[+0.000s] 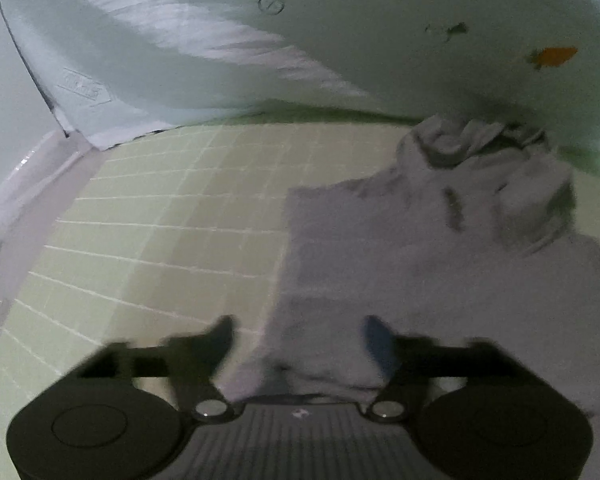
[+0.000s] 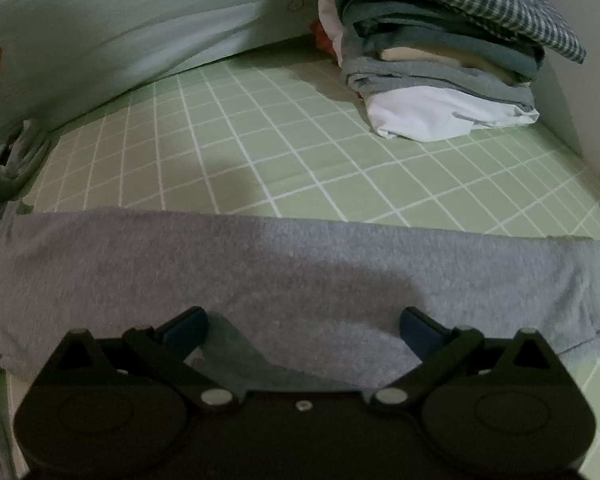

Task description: Fold clothes

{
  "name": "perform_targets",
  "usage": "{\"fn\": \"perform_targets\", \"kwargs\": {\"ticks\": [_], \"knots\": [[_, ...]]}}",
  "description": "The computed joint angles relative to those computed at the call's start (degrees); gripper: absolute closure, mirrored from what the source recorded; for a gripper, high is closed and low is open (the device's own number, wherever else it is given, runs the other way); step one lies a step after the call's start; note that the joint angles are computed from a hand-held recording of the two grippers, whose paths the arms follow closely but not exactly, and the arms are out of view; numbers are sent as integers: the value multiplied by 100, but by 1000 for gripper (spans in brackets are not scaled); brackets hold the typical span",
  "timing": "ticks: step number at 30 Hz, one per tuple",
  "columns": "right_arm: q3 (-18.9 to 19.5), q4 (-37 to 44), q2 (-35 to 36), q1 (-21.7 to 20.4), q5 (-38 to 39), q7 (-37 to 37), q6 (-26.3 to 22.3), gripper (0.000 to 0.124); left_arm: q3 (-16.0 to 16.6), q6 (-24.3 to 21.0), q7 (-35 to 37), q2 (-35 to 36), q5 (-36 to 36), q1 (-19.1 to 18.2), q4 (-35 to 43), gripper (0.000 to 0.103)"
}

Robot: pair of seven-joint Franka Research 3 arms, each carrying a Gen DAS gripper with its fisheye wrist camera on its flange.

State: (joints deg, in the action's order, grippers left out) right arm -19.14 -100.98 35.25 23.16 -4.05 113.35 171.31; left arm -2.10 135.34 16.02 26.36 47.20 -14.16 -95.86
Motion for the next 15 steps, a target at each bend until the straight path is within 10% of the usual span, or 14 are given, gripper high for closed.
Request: {"fn": "perform_targets", "kwargs": {"ticks": [15], "knots": [[403, -15, -46, -365, 145, -459, 145, 21, -110, 925, 583, 235, -638, -104, 267, 3]]}}
